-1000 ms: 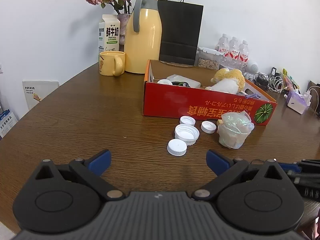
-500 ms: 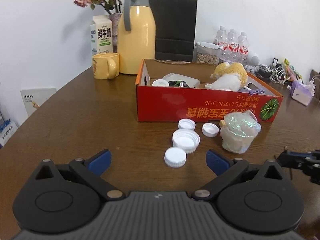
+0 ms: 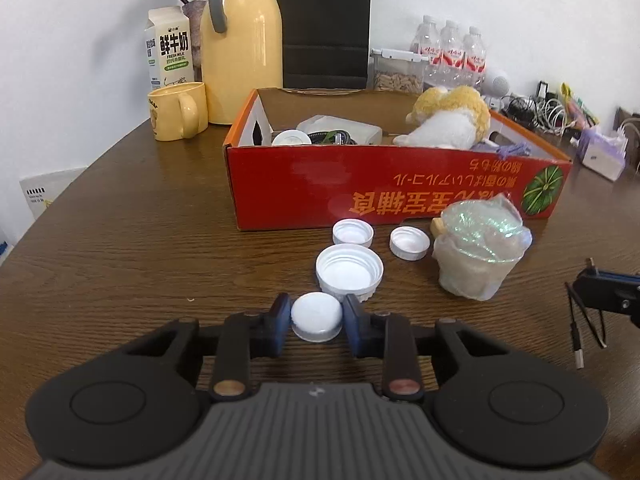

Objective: Organize objects
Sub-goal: 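Grasp a small white bottle cap with the left tool while the right tool grasps another black cable, then carry the white cap and black cable into the cardboard box and open both tools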

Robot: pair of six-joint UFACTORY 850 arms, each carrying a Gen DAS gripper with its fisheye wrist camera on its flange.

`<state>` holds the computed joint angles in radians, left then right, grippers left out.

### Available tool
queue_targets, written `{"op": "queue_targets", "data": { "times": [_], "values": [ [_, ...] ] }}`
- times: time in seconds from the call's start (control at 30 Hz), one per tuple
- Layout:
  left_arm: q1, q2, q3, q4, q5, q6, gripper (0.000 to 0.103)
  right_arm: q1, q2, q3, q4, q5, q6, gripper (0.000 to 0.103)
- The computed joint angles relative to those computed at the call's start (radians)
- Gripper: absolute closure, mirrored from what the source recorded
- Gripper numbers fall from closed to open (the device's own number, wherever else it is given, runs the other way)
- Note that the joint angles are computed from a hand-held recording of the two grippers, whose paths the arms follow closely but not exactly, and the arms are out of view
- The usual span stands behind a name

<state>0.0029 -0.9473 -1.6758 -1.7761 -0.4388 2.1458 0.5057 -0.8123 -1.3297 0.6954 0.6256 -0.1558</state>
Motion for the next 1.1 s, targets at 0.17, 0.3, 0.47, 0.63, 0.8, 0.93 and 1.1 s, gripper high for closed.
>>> {"op": "queue_targets", "data": {
  "times": [0.17,0.3,0.47,0.63,0.8,0.93,1.1],
  "values": [
    [0.011,0.023,0.029,-0.062,-0.043,0.052,0.074,-0.001,0.002,-0.003,-0.003,0.005,-0.007,0.097],
    [0.016,0.043,0.04,-0.122,-0.084,0.105,0.074,-0.004,0.007,-0.007,-0.008,0.021,-0.023,0.097],
    [0.009,0.044,0.003,-0.182,-0.11,0.141,0.074,-0.014,0.008,-0.035,-0.014,0.041,-0.064,0.097],
    [-0.008,0.022,-0.069,-0.229,-0.127,0.144,0.074,-0.029,-0.01,-0.109,-0.024,0.054,-0.122,0.097],
    [-0.028,-0.027,-0.177,-0.237,-0.123,0.102,0.074,-0.055,-0.066,-0.242,-0.02,0.017,-0.183,0.097],
    [-0.044,-0.092,-0.3,-0.207,-0.092,0.022,0.074,-0.076,-0.14,-0.392,0.029,-0.037,-0.272,0.097],
    [-0.067,-0.23,-0.546,-0.026,0.008,-0.257,0.074,-0.101,-0.261,-0.613,0.194,-0.116,-0.469,0.097]
  ]
}}
